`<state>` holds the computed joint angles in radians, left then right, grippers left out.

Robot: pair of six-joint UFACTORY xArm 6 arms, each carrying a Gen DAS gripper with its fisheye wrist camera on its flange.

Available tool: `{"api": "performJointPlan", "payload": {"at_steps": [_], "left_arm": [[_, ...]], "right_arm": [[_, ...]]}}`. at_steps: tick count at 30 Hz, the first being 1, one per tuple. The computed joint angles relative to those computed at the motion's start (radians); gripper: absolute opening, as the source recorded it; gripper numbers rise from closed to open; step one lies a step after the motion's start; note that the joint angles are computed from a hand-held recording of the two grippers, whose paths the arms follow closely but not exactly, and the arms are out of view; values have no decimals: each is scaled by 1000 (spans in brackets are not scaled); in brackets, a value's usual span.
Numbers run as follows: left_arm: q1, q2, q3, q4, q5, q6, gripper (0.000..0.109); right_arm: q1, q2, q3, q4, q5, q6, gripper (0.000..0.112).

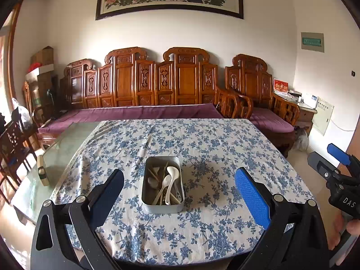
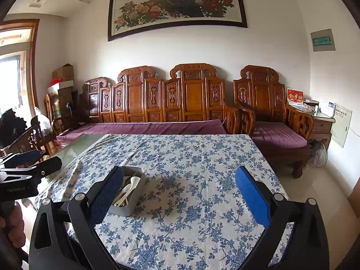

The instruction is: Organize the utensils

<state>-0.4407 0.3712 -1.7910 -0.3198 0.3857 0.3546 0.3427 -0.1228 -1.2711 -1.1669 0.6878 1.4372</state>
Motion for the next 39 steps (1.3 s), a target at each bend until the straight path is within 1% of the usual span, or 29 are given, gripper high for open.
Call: {"api": "performJointPlan", "payload": {"at_steps": [33, 39], "left_arm": [[-3, -14, 19, -10, -9, 14, 95], [-4, -17, 24, -13, -13, 19, 95]], "right_arm": [[3, 18, -11, -2, -7, 5, 100], [8, 24, -13, -19, -5, 15, 100]]}}
